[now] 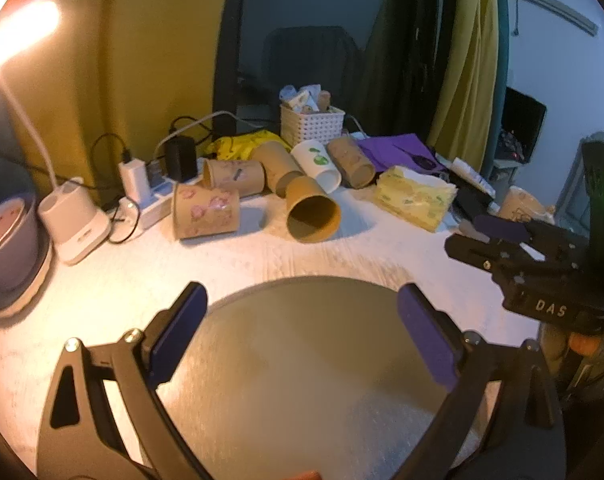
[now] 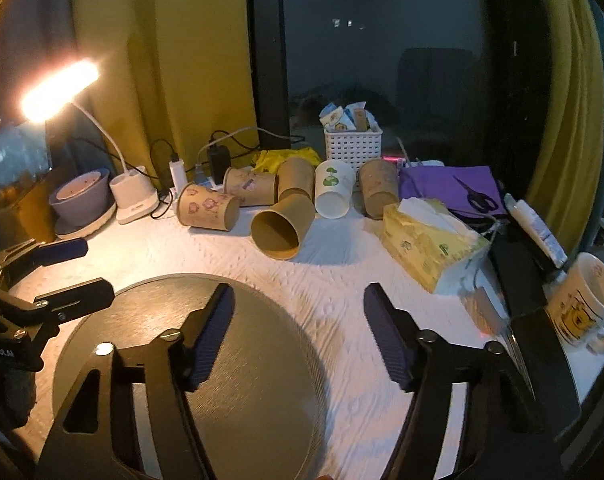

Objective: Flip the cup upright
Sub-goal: 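Move the right tool toward the tan paper cup lying on its side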

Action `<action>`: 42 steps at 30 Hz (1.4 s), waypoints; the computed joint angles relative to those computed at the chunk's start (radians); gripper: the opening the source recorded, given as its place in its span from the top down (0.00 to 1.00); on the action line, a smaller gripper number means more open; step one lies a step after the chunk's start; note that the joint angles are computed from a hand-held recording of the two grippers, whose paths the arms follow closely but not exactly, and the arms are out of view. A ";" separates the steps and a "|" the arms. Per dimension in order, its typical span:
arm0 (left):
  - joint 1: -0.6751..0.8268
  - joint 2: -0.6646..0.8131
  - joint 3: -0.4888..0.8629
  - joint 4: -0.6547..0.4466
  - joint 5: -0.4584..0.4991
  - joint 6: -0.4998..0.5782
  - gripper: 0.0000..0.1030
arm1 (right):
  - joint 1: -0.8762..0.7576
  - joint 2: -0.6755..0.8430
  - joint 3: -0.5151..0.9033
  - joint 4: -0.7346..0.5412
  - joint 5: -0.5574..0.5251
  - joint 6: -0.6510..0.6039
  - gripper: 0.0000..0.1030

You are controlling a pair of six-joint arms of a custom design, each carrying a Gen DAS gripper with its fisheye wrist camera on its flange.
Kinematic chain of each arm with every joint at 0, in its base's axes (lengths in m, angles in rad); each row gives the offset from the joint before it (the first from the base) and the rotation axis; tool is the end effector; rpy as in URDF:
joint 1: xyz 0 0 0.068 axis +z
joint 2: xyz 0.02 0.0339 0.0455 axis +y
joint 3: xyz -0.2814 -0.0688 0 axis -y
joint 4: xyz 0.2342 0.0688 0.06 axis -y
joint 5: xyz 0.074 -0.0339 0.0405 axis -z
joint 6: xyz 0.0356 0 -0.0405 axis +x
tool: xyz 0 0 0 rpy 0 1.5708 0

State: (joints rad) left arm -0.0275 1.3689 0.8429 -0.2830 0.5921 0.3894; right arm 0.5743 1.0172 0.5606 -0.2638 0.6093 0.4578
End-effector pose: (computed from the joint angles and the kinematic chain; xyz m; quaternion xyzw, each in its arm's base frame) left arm 0.2671 -0.0272 0.2486 0.2899 0.8463 -0.2024 0.3985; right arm 0.1675 0.0841 0.2354 0.0729 0.8747 -0.0435 0.4771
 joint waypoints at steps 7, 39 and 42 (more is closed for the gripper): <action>-0.116 0.156 0.091 0.062 -0.096 -0.048 0.06 | -0.254 0.083 -0.020 0.154 -0.221 -0.170 0.45; -0.352 0.733 0.667 -0.039 -0.244 -0.164 0.32 | -0.651 0.377 0.062 0.339 -0.590 -0.346 0.45; -0.343 0.721 0.654 -0.049 -0.222 -0.164 0.33 | -0.636 0.361 0.058 0.332 -0.585 -0.337 0.45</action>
